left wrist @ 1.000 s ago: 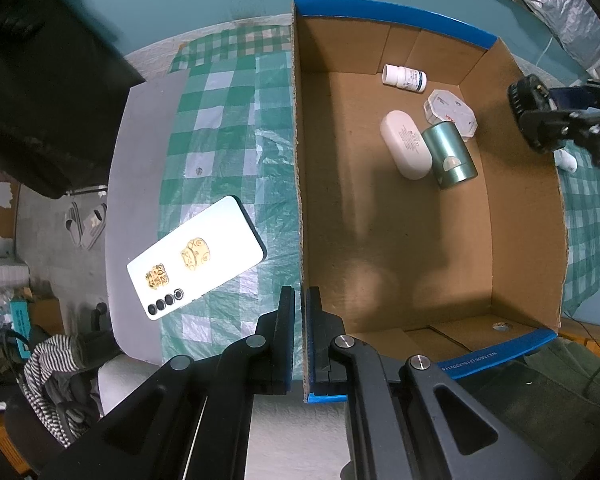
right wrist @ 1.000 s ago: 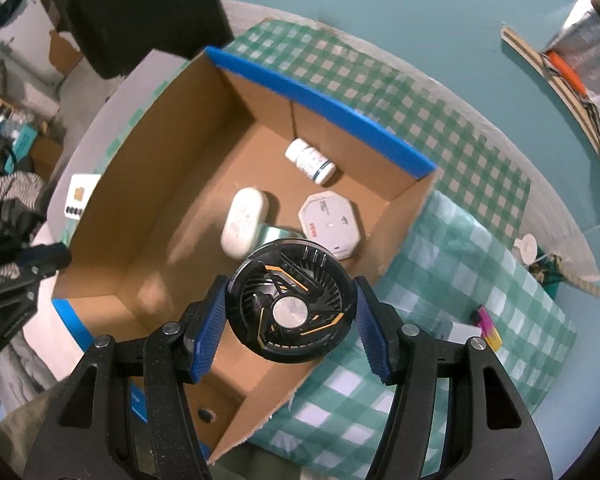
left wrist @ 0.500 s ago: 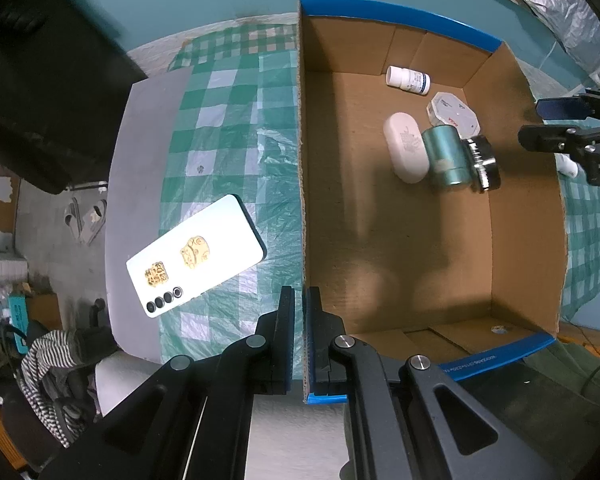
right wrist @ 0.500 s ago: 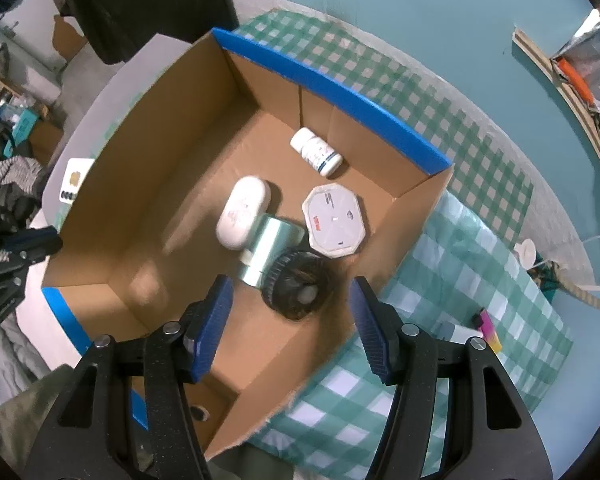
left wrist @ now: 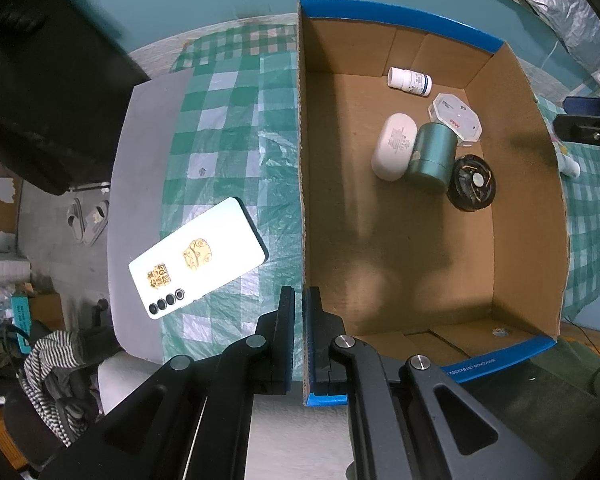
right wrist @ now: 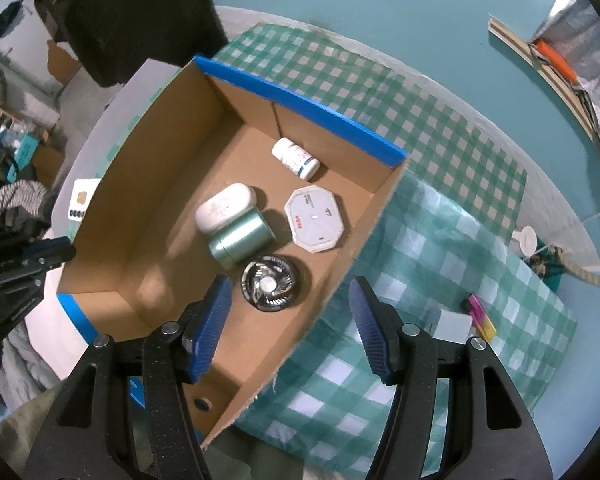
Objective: Organize rigid objects
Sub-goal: 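Move the open right tool to the white pill bottle and grasp it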
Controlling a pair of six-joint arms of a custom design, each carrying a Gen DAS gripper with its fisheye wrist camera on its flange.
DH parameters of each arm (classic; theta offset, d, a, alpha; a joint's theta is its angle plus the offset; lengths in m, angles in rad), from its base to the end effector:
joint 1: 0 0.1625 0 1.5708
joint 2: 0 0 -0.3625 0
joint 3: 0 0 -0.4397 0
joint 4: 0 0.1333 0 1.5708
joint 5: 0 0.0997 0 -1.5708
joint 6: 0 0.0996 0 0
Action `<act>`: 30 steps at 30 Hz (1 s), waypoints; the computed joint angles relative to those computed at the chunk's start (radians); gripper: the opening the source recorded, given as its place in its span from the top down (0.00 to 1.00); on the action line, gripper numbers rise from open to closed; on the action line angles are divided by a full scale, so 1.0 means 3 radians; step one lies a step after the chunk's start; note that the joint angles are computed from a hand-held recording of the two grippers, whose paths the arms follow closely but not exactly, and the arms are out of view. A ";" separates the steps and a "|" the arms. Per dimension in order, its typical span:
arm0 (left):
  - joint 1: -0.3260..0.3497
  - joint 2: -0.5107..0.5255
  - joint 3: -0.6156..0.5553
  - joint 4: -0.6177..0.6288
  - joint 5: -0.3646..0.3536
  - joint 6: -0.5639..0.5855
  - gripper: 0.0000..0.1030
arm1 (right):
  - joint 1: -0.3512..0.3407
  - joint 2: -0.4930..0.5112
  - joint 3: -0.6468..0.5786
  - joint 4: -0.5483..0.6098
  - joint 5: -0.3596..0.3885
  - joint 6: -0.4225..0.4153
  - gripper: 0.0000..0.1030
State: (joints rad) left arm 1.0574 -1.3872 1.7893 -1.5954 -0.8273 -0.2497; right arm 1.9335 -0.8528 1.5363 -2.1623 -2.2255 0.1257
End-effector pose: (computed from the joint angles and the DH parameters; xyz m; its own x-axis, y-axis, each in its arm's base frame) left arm -0.0886 -0.5659 0.2419 -0.6154 0.3608 -0.7008 0.3142 0.9277 0.2017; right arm 0.3061 -0.6020 0.0700 -0.7604 -0.2144 0.6131 -0.2600 0.9655 0.0151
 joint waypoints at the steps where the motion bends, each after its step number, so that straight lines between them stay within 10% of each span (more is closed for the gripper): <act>1: 0.0001 0.0000 -0.0002 0.0000 -0.0003 0.0001 0.96 | -0.0003 -0.0026 0.0023 -0.0009 -0.0004 0.0014 0.40; 30: -0.0006 -0.0005 -0.0004 0.0062 0.0021 -0.0043 0.96 | -0.0630 -0.1102 0.0995 -0.0141 -0.0400 0.0593 0.37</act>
State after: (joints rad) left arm 1.0556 -1.3888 1.7882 -1.5768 -0.8211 -0.2627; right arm 1.7444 -1.1833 1.8347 -2.2046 -2.3456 0.3035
